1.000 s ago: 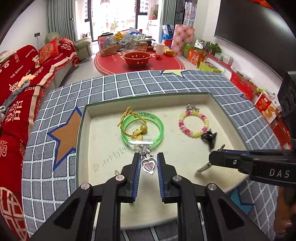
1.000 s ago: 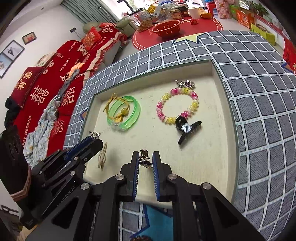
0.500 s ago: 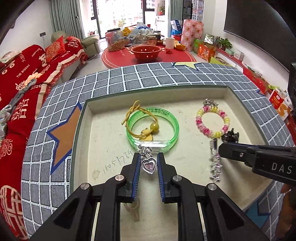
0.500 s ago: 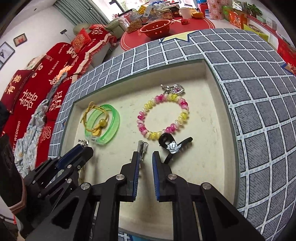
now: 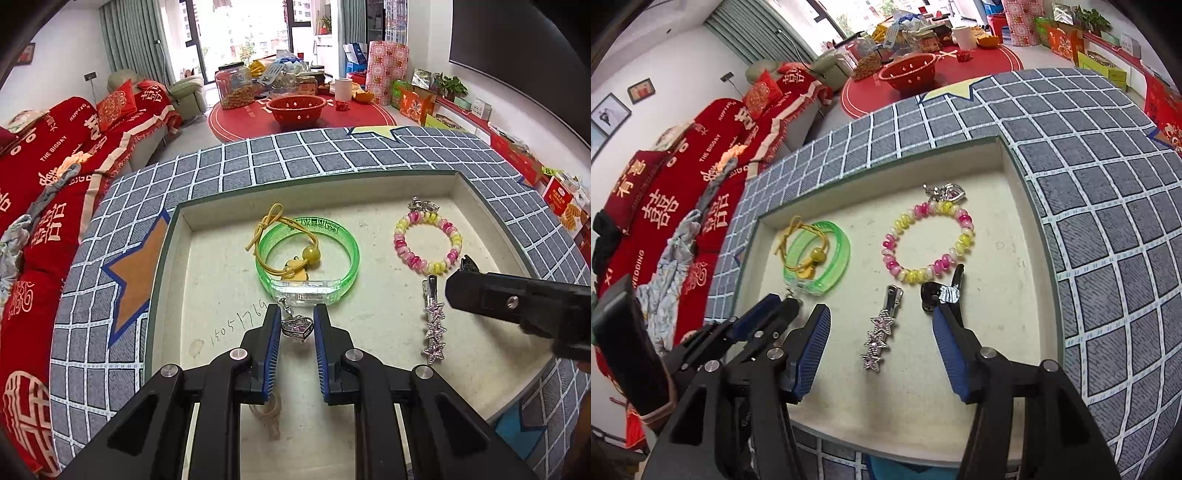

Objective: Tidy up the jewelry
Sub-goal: 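Carry the heart pendant and star hair pin into the box lid, open both tools, then withdraw both tools from the box lid toward the coil hair tie and braided bracelet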

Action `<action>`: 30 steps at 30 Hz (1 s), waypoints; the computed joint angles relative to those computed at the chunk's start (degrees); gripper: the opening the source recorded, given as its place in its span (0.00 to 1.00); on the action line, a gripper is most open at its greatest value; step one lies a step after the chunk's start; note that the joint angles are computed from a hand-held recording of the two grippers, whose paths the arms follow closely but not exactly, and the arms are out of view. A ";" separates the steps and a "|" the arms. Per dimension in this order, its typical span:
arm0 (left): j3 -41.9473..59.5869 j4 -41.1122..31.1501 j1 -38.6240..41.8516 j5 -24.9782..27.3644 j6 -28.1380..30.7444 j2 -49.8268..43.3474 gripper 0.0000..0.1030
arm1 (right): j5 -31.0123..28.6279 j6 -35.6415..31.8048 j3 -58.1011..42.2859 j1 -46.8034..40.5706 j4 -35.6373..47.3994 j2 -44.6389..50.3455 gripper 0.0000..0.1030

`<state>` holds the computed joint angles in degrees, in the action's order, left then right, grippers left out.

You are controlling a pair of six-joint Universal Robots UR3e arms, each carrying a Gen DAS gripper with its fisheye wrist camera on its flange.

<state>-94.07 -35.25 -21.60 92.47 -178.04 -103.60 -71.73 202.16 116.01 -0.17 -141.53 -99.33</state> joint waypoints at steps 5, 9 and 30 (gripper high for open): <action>-1.60 1.46 0.42 -0.07 0.16 1.81 0.33 | 1.84 1.83 2.38 -2.02 0.51 -4.90 0.66; -4.58 7.08 -0.48 2.88 -1.06 4.06 1.00 | 1.03 1.40 3.31 -2.39 2.13 -8.02 0.68; -18.04 -3.01 3.99 -3.75 -0.13 26.88 1.00 | -11.23 4.61 7.07 6.93 10.92 -28.59 1.00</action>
